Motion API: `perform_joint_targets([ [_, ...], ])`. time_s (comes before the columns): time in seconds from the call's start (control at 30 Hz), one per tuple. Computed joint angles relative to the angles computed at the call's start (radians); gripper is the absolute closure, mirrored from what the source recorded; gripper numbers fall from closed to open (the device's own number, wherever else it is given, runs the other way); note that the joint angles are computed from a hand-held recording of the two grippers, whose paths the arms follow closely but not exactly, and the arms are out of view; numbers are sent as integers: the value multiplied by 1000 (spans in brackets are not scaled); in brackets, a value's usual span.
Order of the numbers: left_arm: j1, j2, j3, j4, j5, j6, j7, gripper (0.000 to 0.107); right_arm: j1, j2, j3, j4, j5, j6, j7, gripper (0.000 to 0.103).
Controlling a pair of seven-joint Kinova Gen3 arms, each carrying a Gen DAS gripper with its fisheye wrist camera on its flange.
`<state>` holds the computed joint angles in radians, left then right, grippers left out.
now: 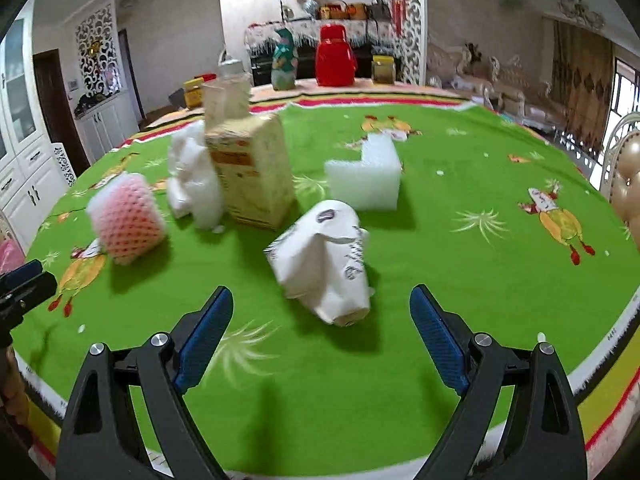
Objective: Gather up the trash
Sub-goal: 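Grasp the crumpled white paper with the right tool while the left tool grasps a pink foam net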
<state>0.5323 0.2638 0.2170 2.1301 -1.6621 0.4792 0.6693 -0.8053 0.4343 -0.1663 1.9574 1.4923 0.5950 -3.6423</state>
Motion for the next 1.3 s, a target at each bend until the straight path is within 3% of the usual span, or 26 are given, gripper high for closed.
perform_joint_targets([
  [0.2,-16,73,-1,-136,199,5,-236,9,20,34,33,-75,-143,-61,179,18],
  [0.33,-100,154,119,-251,322,109,-399,9,-1,55,69,-117,-205,-70,261,18],
  [0.53,-12,243,-15,-422,559,134,-642,9,-11,59,129,-125,-278,-142,304,19],
  [0.6,-6,258,-47,-450,633,105,-722,18,-24,58,154,-123,-294,-157,307,37],
  [0.63,-23,260,-44,-443,651,68,-745,43,-16,57,147,-122,-290,-160,302,50],
  [0.67,-20,258,-53,-432,655,40,-751,54,-11,55,141,-117,-274,-160,281,52],
  [0.7,1,249,-78,-419,643,28,-742,61,-19,49,153,-105,-248,-172,243,52],
  [0.77,38,221,-129,-371,590,-36,-697,88,-71,38,230,-77,-190,-222,162,54],
  [0.8,29,205,-127,-346,580,-77,-676,94,-95,35,258,-66,-161,-231,121,54],
  [0.87,66,183,-170,-308,513,-112,-599,94,-108,31,259,-55,-102,-210,52,54],
  [1.2,442,157,-607,-179,214,-285,-193,94,-22,33,130,-66,-70,-139,55,54],
  [1.3,446,137,-603,-149,99,-277,-71,94,-11,34,103,-64,-51,-115,50,54],
])
